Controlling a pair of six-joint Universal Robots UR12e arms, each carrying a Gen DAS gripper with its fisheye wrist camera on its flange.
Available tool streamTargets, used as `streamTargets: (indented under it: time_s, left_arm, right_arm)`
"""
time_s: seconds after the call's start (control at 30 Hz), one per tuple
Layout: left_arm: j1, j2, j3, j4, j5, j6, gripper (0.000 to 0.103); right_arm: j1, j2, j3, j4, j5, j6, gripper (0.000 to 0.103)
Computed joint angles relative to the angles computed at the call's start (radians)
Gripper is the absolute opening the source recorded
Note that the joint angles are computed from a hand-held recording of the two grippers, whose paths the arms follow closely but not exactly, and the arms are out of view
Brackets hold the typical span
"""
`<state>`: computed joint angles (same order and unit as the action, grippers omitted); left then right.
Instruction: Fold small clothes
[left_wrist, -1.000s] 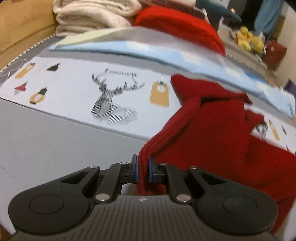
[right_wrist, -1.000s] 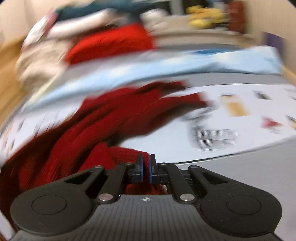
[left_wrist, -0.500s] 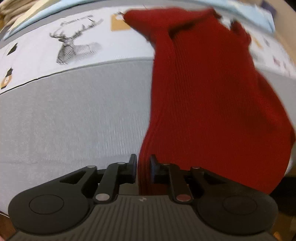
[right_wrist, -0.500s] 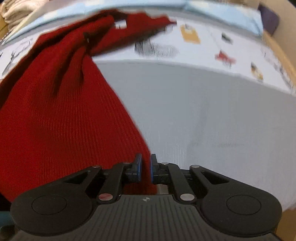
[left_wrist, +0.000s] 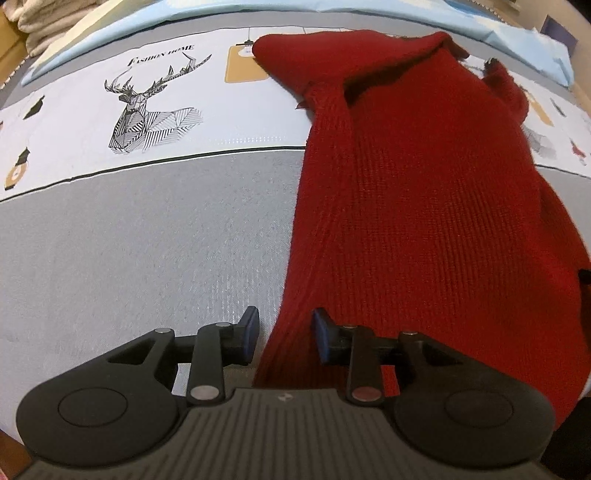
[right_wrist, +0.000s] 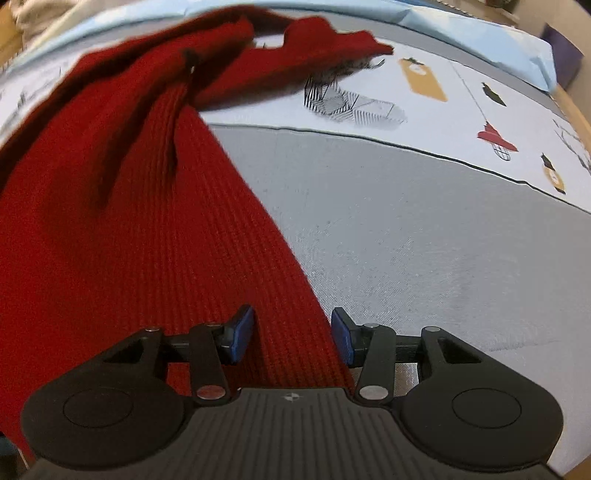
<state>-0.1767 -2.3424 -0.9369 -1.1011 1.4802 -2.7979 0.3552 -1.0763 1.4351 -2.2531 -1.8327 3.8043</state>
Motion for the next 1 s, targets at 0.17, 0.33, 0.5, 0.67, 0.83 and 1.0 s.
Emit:
streamTargets:
  time_s: [0.17, 0.33, 0.5, 0.67, 0.83, 1.0]
  left_arm:
    - [-0.004, 0.012, -0.041, 0.134, 0.119, -0.033, 0.010]
    - [-0.003, -0.014, 0.012, -0.007, 0.210, -0.022, 0.011]
    - [-0.002, 0.004, -0.011, 0.055, 0.186, -0.028, 0.029]
    - [0.002, 0.033, -0.056, 0.274, 0.098, -0.095, 0.035]
    - [0.000, 0.037, -0.054, 0.284, 0.016, -0.139, 0.035]
    - [-0.008, 0.041, -0.064, 0.315, 0.005, -0.098, 0.035]
  right_arm:
    - [-0.004, -0.006, 0.011, -0.060, 0.018, -0.001, 0.006]
    - [-0.009, -0.047, 0.045, -0.049, 0.035, 0.126, 0.005]
    - [0.013, -0.020, -0.002, 0.032, 0.102, -0.119, 0.012]
    - [0.010, -0.043, 0.063, -0.259, -0.101, 0.078, 0.030]
    - [-0.021, -0.010, 0.082, -0.524, -0.146, 0.264, 0.030]
    - [-0.081, 0.074, -0.011, -0.531, -0.116, 0.307, 0.041]
